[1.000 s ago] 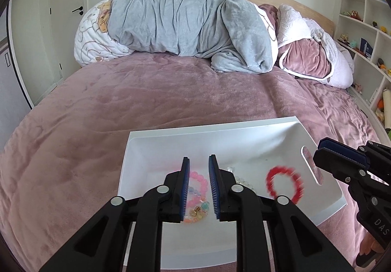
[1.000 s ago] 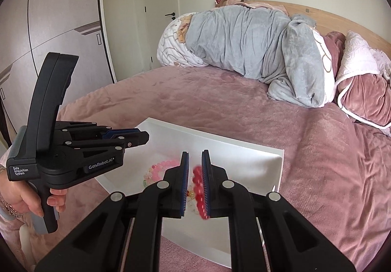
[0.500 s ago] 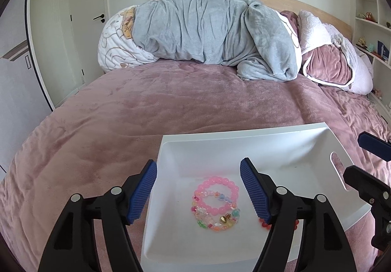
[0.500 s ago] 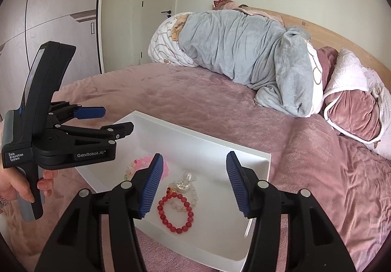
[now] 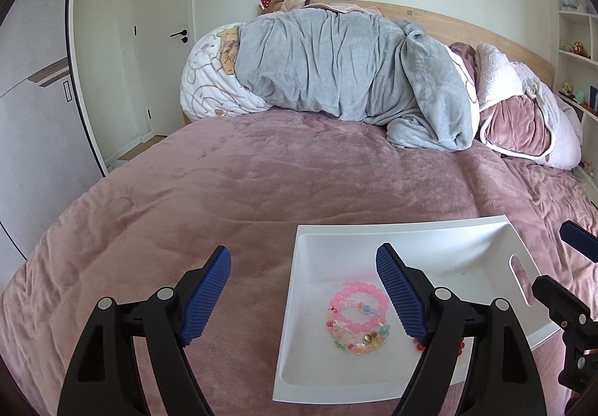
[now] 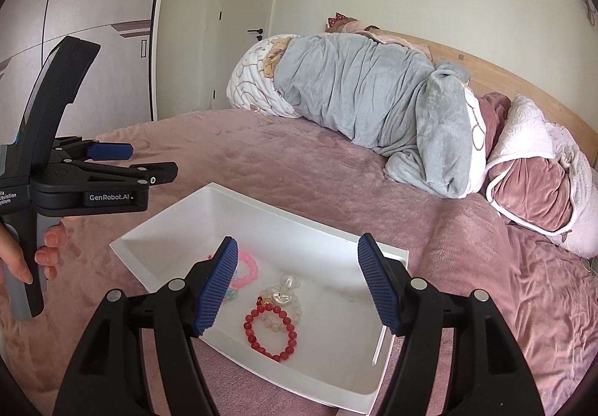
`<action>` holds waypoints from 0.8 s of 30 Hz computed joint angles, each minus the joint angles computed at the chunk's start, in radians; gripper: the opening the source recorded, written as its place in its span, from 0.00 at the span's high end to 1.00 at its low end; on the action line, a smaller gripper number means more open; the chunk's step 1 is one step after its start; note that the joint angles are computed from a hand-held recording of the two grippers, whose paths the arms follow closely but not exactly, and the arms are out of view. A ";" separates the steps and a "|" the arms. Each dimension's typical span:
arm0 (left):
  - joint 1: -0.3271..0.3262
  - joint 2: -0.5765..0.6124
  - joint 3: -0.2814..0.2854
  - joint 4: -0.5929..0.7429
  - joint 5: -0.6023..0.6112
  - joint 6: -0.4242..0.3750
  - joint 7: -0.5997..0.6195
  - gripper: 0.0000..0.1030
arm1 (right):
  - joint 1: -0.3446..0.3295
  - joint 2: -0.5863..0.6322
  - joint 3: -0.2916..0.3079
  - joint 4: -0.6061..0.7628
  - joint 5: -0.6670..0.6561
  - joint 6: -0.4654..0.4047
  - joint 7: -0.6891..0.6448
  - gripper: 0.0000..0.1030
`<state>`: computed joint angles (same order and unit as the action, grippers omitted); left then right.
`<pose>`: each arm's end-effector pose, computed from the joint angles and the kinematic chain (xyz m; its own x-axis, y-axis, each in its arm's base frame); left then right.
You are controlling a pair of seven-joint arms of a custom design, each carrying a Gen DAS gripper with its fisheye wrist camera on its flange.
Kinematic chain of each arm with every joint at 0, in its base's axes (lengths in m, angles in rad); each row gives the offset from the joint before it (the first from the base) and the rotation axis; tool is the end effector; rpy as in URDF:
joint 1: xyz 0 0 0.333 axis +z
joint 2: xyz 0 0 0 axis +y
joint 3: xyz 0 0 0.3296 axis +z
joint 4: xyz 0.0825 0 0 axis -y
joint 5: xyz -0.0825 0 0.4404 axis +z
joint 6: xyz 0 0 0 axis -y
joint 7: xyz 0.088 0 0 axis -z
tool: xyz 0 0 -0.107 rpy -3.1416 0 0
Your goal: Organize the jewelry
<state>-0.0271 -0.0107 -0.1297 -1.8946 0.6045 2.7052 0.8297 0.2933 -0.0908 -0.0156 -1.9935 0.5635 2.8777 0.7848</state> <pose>0.6486 -0.1228 0.5919 0.1447 -0.9894 -0.0092 -0.6044 -0.0810 -0.7925 0.6149 0.1432 0.6076 0.4944 -0.8598 0.1275 -0.4030 -0.3567 -0.8428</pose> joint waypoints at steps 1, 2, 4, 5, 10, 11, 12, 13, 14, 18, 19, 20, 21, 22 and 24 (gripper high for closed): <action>0.001 -0.009 0.001 -0.007 0.003 0.002 -0.003 0.19 | 0.001 -0.003 0.001 -0.003 0.002 0.006 -0.001 0.34; 0.004 -0.018 0.002 -0.015 0.002 0.004 -0.003 0.18 | 0.001 -0.007 0.002 -0.009 -0.001 0.017 0.002 0.31; 0.011 -0.038 0.000 -0.032 0.004 0.008 -0.004 0.16 | 0.007 -0.015 0.001 -0.021 -0.004 0.044 0.005 0.24; 0.015 -0.047 -0.002 -0.041 0.002 0.012 -0.001 0.16 | 0.011 -0.019 -0.001 -0.025 -0.005 0.051 0.008 0.22; 0.050 -0.103 -0.022 -0.093 0.051 0.037 -0.033 0.11 | 0.038 -0.042 -0.016 -0.049 0.001 0.081 0.001 0.21; 0.060 -0.116 -0.027 -0.104 0.063 0.047 -0.042 0.11 | 0.044 -0.048 -0.021 -0.054 0.003 0.087 0.001 0.19; 0.069 -0.130 -0.033 -0.115 0.072 0.052 -0.050 0.10 | 0.050 -0.053 -0.024 -0.059 0.001 0.094 0.005 0.18; 0.079 -0.142 -0.039 -0.123 0.081 0.053 -0.059 0.09 | 0.054 -0.059 -0.028 -0.063 -0.003 0.097 0.012 0.15; 0.090 -0.155 -0.047 -0.132 0.091 0.056 -0.073 0.08 | 0.061 -0.065 -0.033 -0.065 -0.003 0.099 0.015 0.13; 0.135 -0.212 -0.077 -0.176 0.145 0.082 -0.141 0.03 | 0.092 -0.096 -0.056 -0.083 0.006 0.107 0.026 0.04; 0.143 -0.222 -0.083 -0.185 0.146 0.090 -0.142 0.03 | 0.101 -0.105 -0.063 -0.089 0.010 0.108 0.029 0.05; 0.163 -0.236 -0.101 -0.194 0.173 0.090 -0.169 0.03 | 0.116 -0.113 -0.076 -0.091 0.024 0.101 0.022 0.05; 0.184 -0.249 -0.121 -0.202 0.209 0.085 -0.207 0.03 | 0.125 -0.122 -0.084 -0.094 0.030 0.089 0.023 0.05; 0.202 -0.264 -0.138 -0.213 0.241 0.085 -0.245 0.03 | 0.127 -0.131 -0.085 -0.099 0.029 0.082 0.035 0.05; 0.228 -0.292 -0.162 -0.239 0.292 0.097 -0.306 0.03 | 0.139 -0.148 -0.092 -0.110 0.034 0.076 0.048 0.05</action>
